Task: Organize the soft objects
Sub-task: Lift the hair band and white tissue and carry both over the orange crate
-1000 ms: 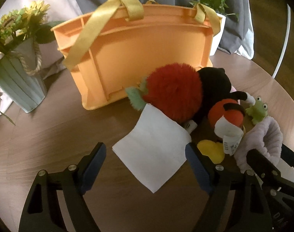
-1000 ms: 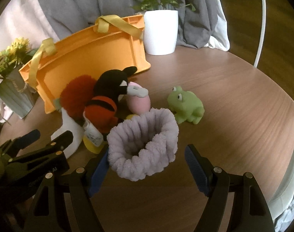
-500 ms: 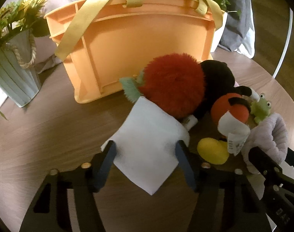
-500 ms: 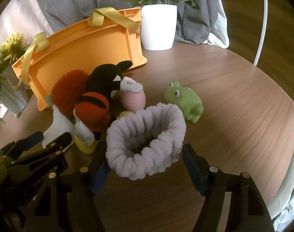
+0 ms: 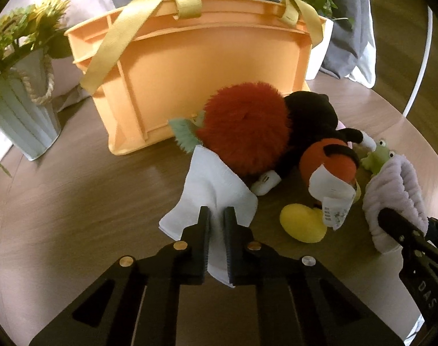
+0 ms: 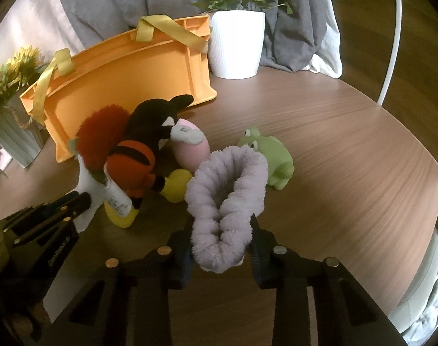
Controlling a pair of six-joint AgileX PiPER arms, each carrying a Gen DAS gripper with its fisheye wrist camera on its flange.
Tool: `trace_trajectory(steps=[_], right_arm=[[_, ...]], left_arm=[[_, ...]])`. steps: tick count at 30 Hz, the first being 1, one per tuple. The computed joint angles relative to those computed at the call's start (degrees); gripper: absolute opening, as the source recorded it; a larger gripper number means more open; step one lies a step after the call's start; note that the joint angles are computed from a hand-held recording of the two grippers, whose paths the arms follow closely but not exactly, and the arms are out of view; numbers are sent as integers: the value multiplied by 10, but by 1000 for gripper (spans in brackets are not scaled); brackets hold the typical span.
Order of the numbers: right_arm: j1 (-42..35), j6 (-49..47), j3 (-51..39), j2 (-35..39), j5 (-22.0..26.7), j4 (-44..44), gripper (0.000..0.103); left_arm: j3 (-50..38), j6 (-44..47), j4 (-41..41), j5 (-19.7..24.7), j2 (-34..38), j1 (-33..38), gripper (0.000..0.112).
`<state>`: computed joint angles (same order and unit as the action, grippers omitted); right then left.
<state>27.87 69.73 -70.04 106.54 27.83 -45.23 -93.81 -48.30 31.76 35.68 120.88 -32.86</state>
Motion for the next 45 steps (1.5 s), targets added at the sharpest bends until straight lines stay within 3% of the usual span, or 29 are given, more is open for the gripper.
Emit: trace_trajectory(steps=[6, 14, 33, 45], right_arm=[[-9, -24, 17, -20, -10, 6, 28], [-36, -138, 44, -70, -41, 81, 28], [-113, -583, -9, -139, -66, 433, 28], [-134, -752, -73, -144, -59, 586, 28]], left_arm=[[31, -60, 26, 7, -30, -19, 11], [48, -154, 76, 42, -75, -60, 11], [-42, -242, 172, 172, -120, -126, 11], [-111, -244, 223, 214, -122, -137, 11]])
